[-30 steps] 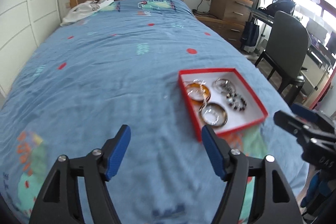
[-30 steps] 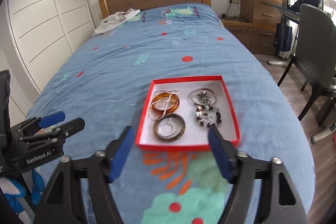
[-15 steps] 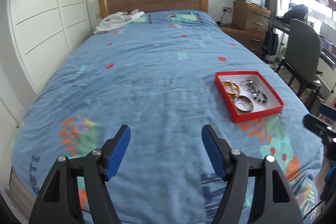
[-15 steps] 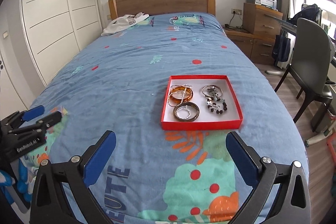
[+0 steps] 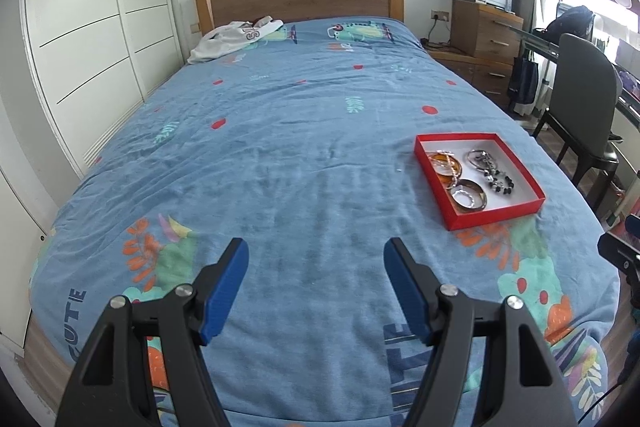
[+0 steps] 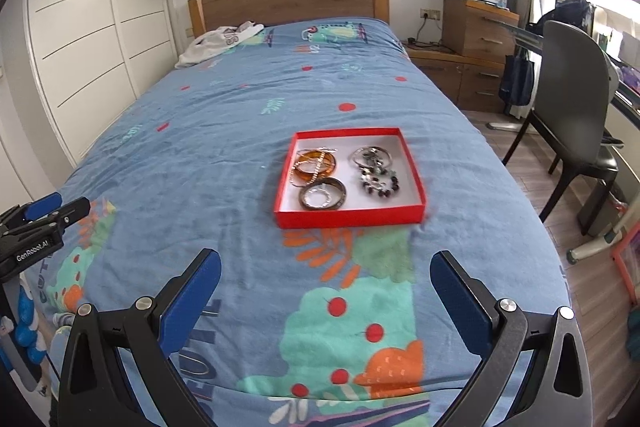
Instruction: Organize jewelry
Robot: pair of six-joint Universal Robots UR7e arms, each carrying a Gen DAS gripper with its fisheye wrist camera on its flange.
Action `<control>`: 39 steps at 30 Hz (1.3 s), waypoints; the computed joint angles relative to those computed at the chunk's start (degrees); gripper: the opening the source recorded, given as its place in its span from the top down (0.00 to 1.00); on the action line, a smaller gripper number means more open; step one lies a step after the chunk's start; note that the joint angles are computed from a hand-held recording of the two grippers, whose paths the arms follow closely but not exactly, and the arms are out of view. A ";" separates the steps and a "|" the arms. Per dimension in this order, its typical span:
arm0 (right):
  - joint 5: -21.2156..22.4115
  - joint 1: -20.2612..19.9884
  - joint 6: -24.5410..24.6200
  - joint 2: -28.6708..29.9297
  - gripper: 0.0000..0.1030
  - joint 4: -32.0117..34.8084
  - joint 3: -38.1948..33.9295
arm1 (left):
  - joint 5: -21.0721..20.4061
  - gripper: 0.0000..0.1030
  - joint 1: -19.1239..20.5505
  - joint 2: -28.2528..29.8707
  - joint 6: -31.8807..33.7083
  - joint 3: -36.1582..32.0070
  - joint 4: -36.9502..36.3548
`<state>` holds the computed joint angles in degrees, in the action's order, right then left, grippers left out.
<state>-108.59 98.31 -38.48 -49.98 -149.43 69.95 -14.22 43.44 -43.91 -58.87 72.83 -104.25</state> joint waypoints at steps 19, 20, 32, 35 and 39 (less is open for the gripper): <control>0.62 -1.94 -1.14 2.34 0.01 4.69 -4.03 | -2.98 0.33 1.16 3.87 2.01 -4.36 0.14; 0.71 -1.97 -1.08 2.48 0.01 4.93 -4.26 | -3.12 0.33 1.20 3.99 2.04 -4.49 0.16; 0.80 -2.10 -0.99 3.16 0.01 6.38 -5.27 | -3.79 0.33 1.45 4.10 3.43 -3.81 -2.17; 0.74 -2.07 -0.97 3.13 0.01 6.38 -5.15 | -3.98 0.33 1.53 3.99 3.99 -3.28 -3.04; 0.62 -2.05 -1.08 3.14 0.01 6.26 -5.01 | -4.30 0.33 1.66 3.93 4.71 -2.88 -3.99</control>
<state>-107.97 96.26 -39.56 -46.83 -143.16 64.95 -18.52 45.10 -39.98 -54.16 69.95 -108.23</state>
